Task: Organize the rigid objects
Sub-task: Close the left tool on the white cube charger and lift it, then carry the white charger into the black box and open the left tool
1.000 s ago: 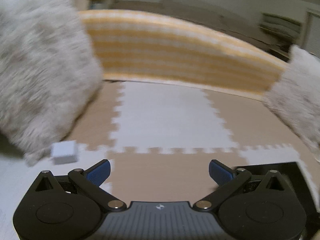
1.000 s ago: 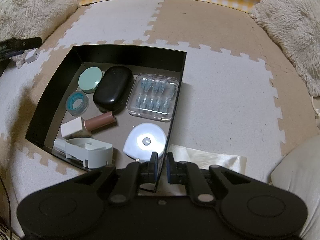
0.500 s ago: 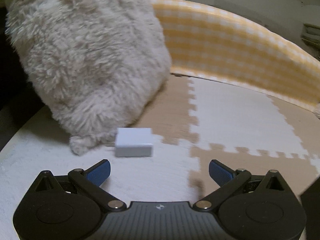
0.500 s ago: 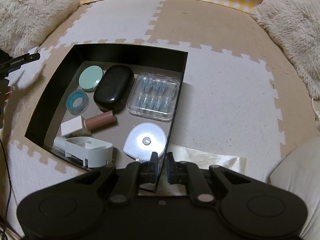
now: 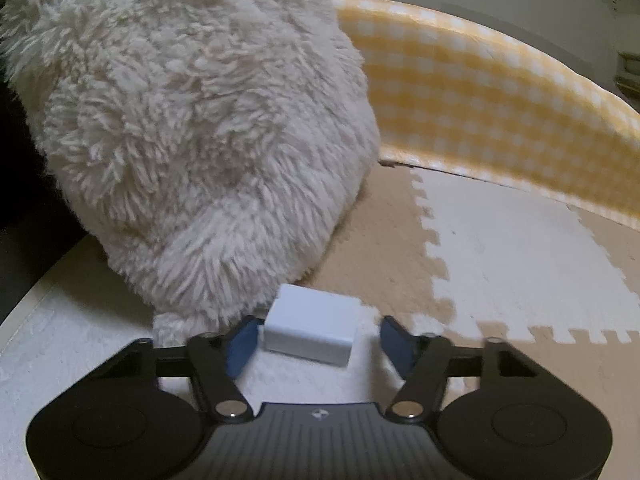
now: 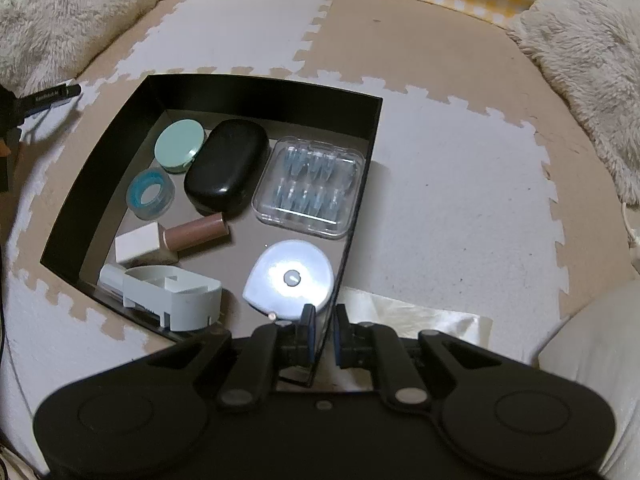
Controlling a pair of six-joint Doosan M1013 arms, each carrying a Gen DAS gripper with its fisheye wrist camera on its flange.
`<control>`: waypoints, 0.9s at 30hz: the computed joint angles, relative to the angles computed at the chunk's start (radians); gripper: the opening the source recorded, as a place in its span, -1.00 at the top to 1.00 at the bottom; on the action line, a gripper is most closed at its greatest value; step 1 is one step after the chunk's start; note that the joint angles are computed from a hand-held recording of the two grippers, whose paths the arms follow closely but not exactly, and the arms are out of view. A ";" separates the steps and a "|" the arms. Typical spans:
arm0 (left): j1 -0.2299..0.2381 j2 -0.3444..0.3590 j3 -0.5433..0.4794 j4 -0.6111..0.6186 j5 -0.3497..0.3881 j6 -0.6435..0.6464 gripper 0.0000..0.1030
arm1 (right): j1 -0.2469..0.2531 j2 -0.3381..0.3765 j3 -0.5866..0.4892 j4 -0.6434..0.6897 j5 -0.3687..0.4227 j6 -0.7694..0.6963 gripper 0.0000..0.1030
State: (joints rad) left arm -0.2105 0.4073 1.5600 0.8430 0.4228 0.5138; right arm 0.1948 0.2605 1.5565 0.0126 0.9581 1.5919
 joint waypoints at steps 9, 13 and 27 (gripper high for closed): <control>-0.004 0.001 -0.007 -0.108 -0.019 0.109 0.03 | 0.001 0.001 -0.001 -0.003 0.001 0.002 0.83; -0.017 -0.009 -0.007 -0.269 -0.033 0.252 0.03 | -0.001 0.001 -0.001 0.000 0.001 0.004 0.83; -0.078 -0.087 0.030 -0.746 -0.036 0.655 0.03 | -0.030 -0.029 0.020 0.082 -0.057 0.021 0.85</control>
State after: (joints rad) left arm -0.2886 0.3203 1.5898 0.0971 0.3869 1.1693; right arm 0.1644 0.2316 1.5766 0.0942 0.9007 1.6127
